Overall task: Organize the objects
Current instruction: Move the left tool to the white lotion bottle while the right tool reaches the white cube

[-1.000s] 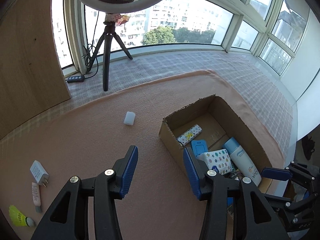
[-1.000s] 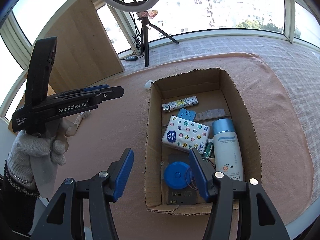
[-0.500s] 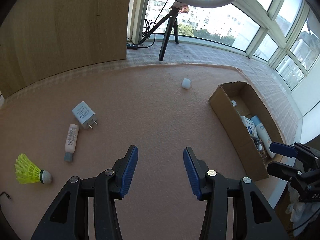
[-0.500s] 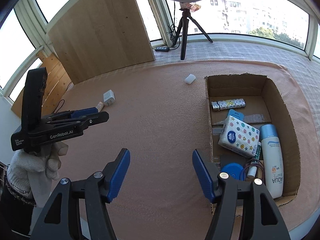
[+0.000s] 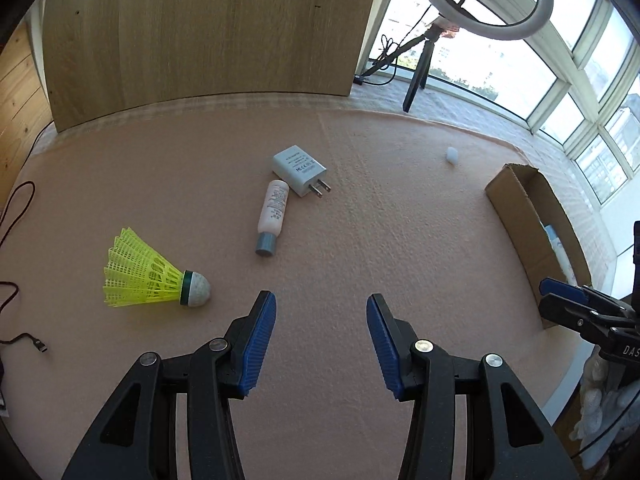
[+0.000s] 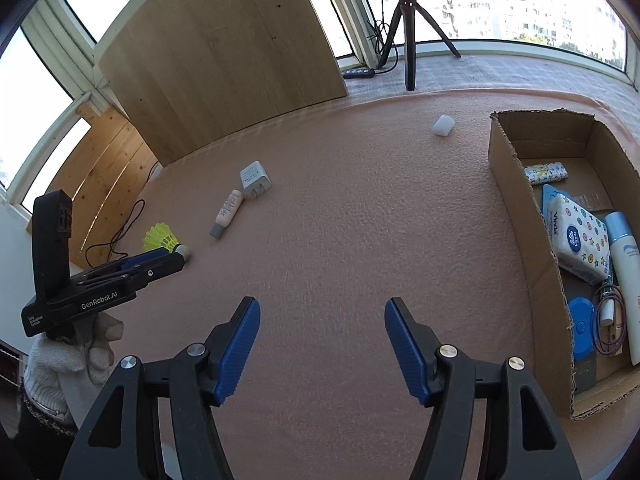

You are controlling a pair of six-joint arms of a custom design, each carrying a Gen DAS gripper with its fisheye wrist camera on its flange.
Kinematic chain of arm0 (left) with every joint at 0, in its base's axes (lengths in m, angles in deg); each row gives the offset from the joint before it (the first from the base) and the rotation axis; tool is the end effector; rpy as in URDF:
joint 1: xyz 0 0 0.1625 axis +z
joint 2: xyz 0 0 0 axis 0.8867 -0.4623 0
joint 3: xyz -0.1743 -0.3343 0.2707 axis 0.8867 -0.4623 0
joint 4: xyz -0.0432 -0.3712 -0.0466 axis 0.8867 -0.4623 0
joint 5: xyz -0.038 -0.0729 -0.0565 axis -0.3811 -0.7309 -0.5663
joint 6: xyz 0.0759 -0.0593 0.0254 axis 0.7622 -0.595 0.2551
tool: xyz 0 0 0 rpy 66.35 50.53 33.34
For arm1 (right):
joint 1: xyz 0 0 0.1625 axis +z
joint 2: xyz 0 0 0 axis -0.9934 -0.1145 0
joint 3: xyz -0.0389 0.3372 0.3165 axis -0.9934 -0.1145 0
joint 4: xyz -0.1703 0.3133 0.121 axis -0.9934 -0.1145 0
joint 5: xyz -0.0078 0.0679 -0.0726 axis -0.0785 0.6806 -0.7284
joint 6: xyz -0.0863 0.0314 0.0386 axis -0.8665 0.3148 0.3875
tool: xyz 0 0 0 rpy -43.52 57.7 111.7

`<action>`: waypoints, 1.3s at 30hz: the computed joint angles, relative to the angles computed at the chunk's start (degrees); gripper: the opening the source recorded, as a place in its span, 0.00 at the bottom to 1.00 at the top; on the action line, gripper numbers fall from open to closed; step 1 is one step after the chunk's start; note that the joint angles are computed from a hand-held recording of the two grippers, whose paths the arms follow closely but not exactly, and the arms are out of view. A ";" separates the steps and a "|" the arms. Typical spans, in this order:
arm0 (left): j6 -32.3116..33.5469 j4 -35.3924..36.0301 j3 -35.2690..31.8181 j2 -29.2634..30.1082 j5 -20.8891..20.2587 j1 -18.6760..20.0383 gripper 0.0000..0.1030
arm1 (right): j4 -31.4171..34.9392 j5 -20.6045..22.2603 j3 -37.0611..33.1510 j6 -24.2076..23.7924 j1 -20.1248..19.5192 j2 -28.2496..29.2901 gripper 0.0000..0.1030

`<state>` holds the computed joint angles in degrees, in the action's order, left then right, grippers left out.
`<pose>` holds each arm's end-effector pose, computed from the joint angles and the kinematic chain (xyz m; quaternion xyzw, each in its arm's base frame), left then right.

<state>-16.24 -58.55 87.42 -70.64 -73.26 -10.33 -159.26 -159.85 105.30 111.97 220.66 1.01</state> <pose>-0.0339 -0.3533 0.3940 0.1697 0.9373 -0.1871 0.2399 0.4009 -0.2678 0.0516 0.0748 -0.9484 0.2406 0.1923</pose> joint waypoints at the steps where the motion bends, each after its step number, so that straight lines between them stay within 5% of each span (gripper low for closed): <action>1: 0.53 0.03 -0.17 -0.30 -0.12 0.69 0.49 | 0.50 0.20 -0.52 0.31 -0.07 0.49 0.59; 12: 5.42 -2.53 -2.68 0.59 -0.96 4.96 0.49 | 8.61 -3.80 -5.62 2.74 -1.06 0.33 0.59; 22: 8.22 -7.57 -4.81 5.18 -0.69 6.54 0.49 | 7.65 -7.32 -9.47 -2.22 -4.30 -0.94 0.58; 30: 9.26 -9.47 -6.09 7.66 -0.97 6.92 0.49 | 8.98 -5.78 -13.25 -5.08 -10.27 -1.61 0.35; 39: 9.14 -10.56 -6.12 8.97 -1.21 7.43 0.49 | 17.92 -8.22 -19.21 -6.33 -15.96 -0.90 0.29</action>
